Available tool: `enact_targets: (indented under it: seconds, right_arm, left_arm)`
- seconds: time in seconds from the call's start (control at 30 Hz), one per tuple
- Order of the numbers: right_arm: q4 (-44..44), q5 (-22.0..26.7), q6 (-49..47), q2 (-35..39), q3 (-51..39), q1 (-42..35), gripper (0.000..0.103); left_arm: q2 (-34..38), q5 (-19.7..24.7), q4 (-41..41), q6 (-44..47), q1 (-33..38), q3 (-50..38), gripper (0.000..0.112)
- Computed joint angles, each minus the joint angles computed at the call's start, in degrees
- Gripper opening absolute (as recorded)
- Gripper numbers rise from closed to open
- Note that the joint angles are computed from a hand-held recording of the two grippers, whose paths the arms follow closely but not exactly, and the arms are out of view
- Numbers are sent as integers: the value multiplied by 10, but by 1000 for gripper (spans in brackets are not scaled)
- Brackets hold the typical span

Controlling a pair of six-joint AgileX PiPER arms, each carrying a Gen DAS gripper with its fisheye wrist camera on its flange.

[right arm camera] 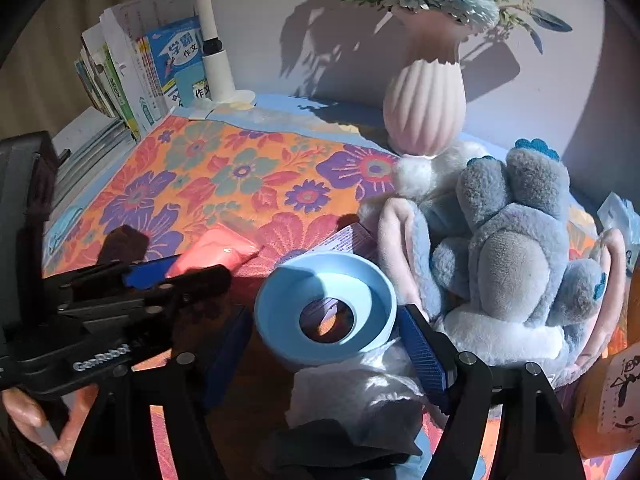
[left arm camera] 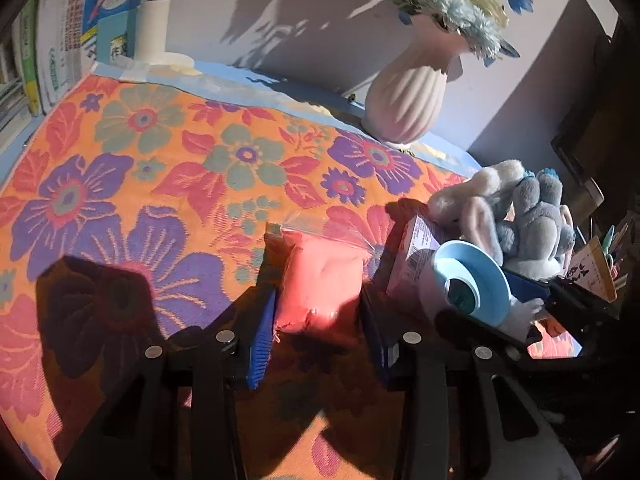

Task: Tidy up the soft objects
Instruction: 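Grasp the coral pouch with the left tool while the right tool grasps the light-blue ring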

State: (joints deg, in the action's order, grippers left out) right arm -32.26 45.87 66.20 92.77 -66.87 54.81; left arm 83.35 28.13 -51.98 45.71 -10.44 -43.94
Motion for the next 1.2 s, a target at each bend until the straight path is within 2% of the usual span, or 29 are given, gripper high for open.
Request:
enact_targets:
  seconds: [0.1,0.13,0.2,0.23,0.3,0.37,0.43,0.5,0.6,0.7,0.73,0.8,0.9,0.97,1.0,1.1,1.2]
  right_arm:
    - [-25,4,16,-5,1,16,62]
    - [-24,-25,21,-27,21,16,62]
    - [-8,-112,22,-89,77,11,62]
    - [19,-148,-3,-113,96,6,63]
    - [127,-227,-106,-152,138,-3,64]
    - [202,-248,-180,-163,157,8,65]
    - [186,-224,-175,-153,155,48,65]
    - [131,-192,-117,-127,147,88,65]
    - [127,-189,-99,-106,157,111,66]
    - [74,-176,-24,-94,163,137,71]
    - [57,-177,-5,-94,164,142,78]
    - [38,-172,18,-88,159,152,84]
    - [-10,-132,65,-60,134,172,84]
    - [-36,-116,97,-52,128,183,81]
    - [-51,-111,117,-49,128,187,67]
    - [-67,-114,134,-56,137,182,64]
    - [-69,-93,153,-80,151,192,64]
  left_arm:
    - [-28,-20,40,-29,-3,15,37]
    - [-35,-24,54,-39,-1,20,37]
    - [-48,-14,45,-22,21,31,37]
    - [-54,-5,28,-2,38,38,37]
    - [-59,7,2,31,65,50,37]
    - [-62,18,-17,53,85,58,37]
    - [-64,21,-30,63,92,63,37]
    - [-71,15,-35,68,91,67,37]
    - [-81,6,-21,53,79,71,37]
    - [-91,6,-10,43,74,75,37]
    - [-94,8,-7,38,73,76,37]
    - [-102,8,5,26,70,78,37]
    - [-118,6,28,2,60,80,37]
    - [-134,8,40,-10,55,83,37]
    - [-140,8,45,-16,51,85,37]
    - [-163,8,70,-44,33,87,37]
    - [-187,10,95,-77,6,87,37]
